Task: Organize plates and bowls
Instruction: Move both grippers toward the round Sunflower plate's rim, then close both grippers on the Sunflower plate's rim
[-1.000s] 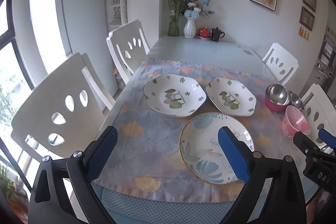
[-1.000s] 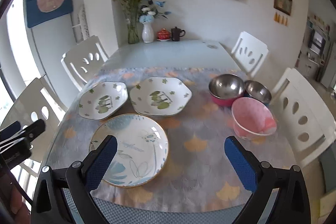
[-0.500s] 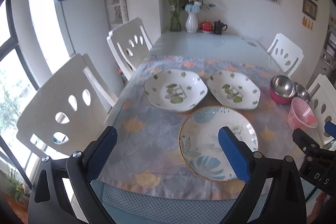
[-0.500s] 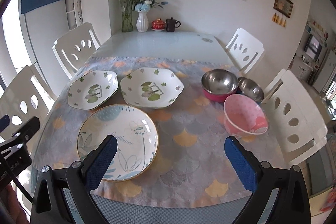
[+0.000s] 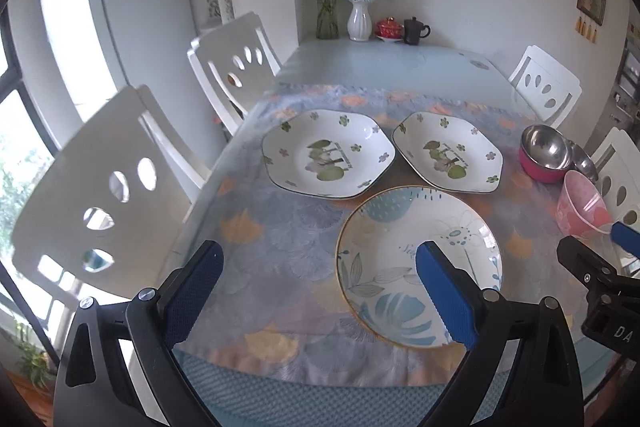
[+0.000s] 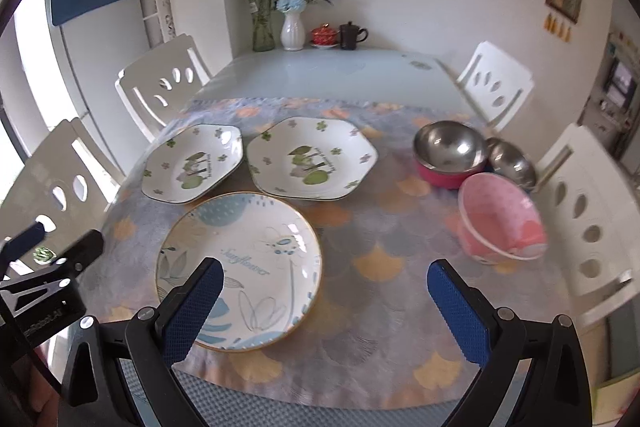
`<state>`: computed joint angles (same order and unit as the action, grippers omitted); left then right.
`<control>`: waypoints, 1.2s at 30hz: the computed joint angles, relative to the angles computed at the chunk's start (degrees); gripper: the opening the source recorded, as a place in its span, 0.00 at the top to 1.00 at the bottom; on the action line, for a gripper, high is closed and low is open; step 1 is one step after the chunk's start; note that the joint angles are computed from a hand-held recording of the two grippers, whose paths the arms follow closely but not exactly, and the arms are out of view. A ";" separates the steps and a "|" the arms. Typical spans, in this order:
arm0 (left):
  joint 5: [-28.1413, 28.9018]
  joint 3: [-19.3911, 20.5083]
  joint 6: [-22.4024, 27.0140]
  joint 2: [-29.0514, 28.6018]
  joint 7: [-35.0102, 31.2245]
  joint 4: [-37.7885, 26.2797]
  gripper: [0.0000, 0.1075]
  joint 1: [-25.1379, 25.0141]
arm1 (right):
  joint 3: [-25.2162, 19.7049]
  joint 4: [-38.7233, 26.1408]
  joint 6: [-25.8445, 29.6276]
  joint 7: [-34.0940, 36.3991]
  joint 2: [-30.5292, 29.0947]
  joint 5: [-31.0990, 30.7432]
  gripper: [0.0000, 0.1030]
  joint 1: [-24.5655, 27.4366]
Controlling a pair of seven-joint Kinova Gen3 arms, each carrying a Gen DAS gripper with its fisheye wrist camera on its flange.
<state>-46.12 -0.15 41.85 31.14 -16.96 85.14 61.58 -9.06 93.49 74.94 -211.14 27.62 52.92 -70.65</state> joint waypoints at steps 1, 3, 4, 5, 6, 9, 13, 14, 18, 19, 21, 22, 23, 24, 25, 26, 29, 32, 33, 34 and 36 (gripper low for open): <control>1.22 1.00 -0.30 0.61 -1.76 -0.70 0.10 -1.37 | -0.16 1.47 -2.33 -0.74 -0.53 0.48 0.02 0.99; 3.76 2.12 -2.53 1.90 -4.88 -1.27 0.10 -3.86 | 0.18 3.51 -6.30 -1.95 -0.82 1.11 0.01 2.43; 5.55 2.59 -3.51 2.58 -6.88 -1.67 0.10 -5.03 | 0.01 4.82 -8.63 -2.98 -0.89 1.83 0.01 3.56; 7.84 3.42 -4.72 3.21 -9.21 -2.00 0.10 -6.52 | 0.47 5.50 -10.35 -3.37 -0.76 2.04 0.01 4.03; 10.17 4.29 -5.98 3.76 -11.54 -2.25 0.10 -8.03 | 0.68 5.98 -12.01 -3.63 -0.54 2.18 0.01 4.80; 17.16 8.98 -10.89 5.34 -17.21 -1.60 0.11 -14.45 | 1.53 8.21 -18.15 -4.84 0.06 2.71 0.03 7.37; 22.40 8.06 -12.09 7.44 -20.49 -2.44 0.17 -15.05 | 3.07 10.51 -26.86 -5.08 1.05 2.83 0.09 10.76; 23.23 7.79 -11.84 8.07 -21.31 -2.94 0.20 -14.91 | 3.51 10.78 -28.71 -4.86 1.53 2.76 0.10 11.42; 26.39 6.37 -9.82 10.11 -24.43 -5.10 0.36 -14.26 | 5.02 11.08 -33.27 -1.96 2.59 0.99 0.28 12.94; 27.17 5.62 -8.80 10.69 -24.62 -5.82 0.37 -13.71 | 5.52 11.04 -34.00 -1.35 2.89 0.48 0.33 13.07; 28.73 3.76 -8.14 11.11 -24.45 -6.06 0.38 -12.83 | 6.40 11.09 -35.50 -0.15 3.26 -0.73 0.38 13.37; 29.56 3.25 -8.72 11.06 -24.34 -5.52 0.38 -12.80 | 7.01 11.25 -36.40 0.07 3.42 -0.89 0.41 13.29; 30.30 3.11 -9.55 11.01 -24.65 -4.90 0.38 -13.07 | 7.48 11.29 -37.12 0.55 3.71 -1.14 0.42 13.27; 30.97 3.11 -10.09 11.07 -25.14 -4.60 0.40 -13.35 | 7.95 11.30 -37.71 1.02 3.93 -1.41 0.47 13.19; 31.63 3.38 -10.61 11.21 -25.97 -4.38 0.44 -13.84 | 8.36 11.34 -38.47 1.53 4.16 -1.71 0.52 13.24; 32.30 3.81 -10.91 11.28 -26.98 -4.14 0.53 -14.28 | 8.71 11.31 -39.22 2.19 4.40 -2.17 0.55 13.39; 32.82 2.89 -12.09 11.36 -28.33 -3.76 0.56 -13.63 | 11.30 12.46 -42.40 0.97 4.56 -0.93 0.62 11.88; 34.31 3.68 -14.15 11.17 -30.00 -3.06 0.69 -14.61 | 12.12 12.28 -43.51 1.90 4.81 -0.67 0.67 11.33; 35.58 5.44 -15.28 11.24 -31.70 -2.69 0.75 -16.26 | 12.48 12.28 -44.11 2.04 4.91 -0.45 0.69 11.12; 37.02 6.53 -16.00 11.36 -33.33 -2.50 0.77 -17.31 | 12.74 12.26 -44.63 2.19 4.94 -0.36 0.70 10.93; 37.65 5.67 -16.50 11.40 -34.07 -2.53 0.80 -16.37 | 13.02 11.83 -44.36 3.23 5.19 -0.88 0.70 10.65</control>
<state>-8.47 5.52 25.35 42.55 -51.03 82.61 45.21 3.96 105.32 30.58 -207.91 32.81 52.03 -60.00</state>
